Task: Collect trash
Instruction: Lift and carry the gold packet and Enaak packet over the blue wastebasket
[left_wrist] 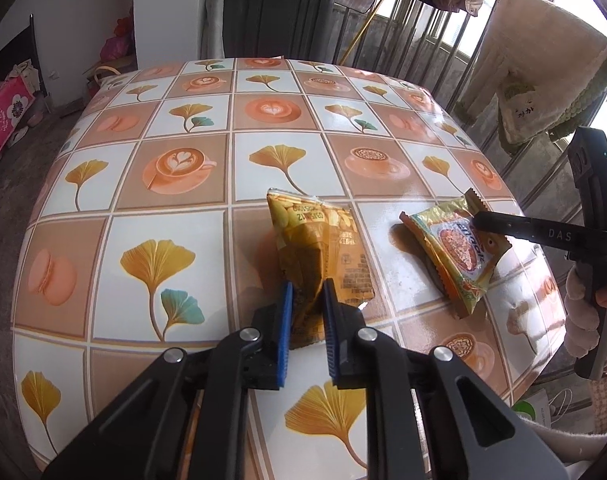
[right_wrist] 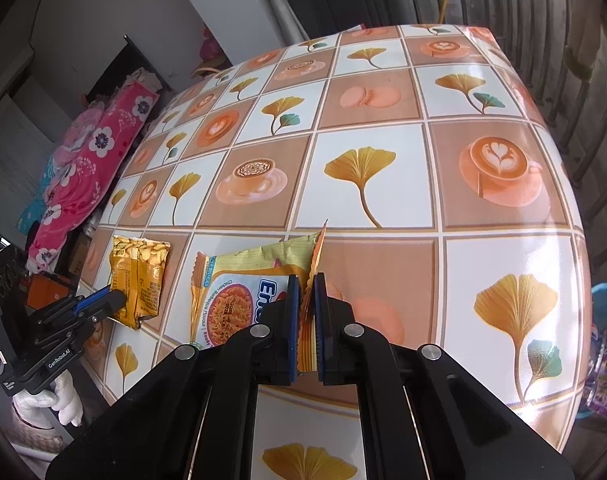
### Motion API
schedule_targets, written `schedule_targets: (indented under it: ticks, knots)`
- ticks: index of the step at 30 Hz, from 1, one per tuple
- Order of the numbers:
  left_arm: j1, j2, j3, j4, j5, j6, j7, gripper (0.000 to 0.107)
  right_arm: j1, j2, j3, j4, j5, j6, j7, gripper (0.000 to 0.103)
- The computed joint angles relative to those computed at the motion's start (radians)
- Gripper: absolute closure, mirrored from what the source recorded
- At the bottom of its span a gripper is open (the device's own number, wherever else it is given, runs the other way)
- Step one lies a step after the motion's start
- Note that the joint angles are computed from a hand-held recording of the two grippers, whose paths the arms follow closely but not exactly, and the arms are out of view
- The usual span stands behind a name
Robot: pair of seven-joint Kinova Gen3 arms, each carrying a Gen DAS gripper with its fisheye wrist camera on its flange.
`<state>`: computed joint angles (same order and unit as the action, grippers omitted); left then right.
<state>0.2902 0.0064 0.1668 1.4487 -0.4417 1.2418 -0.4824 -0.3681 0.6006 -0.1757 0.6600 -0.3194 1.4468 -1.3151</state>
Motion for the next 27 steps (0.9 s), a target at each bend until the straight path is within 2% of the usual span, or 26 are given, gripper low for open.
schedule_targets:
  ticks: [27]
  knots:
    - [0.045, 0.002, 0.034, -0.077, -0.141, 0.023, 0.076, 0.097, 0.074, -0.017, -0.013, -0.073, -0.075, -0.013, -0.009, 0.099]
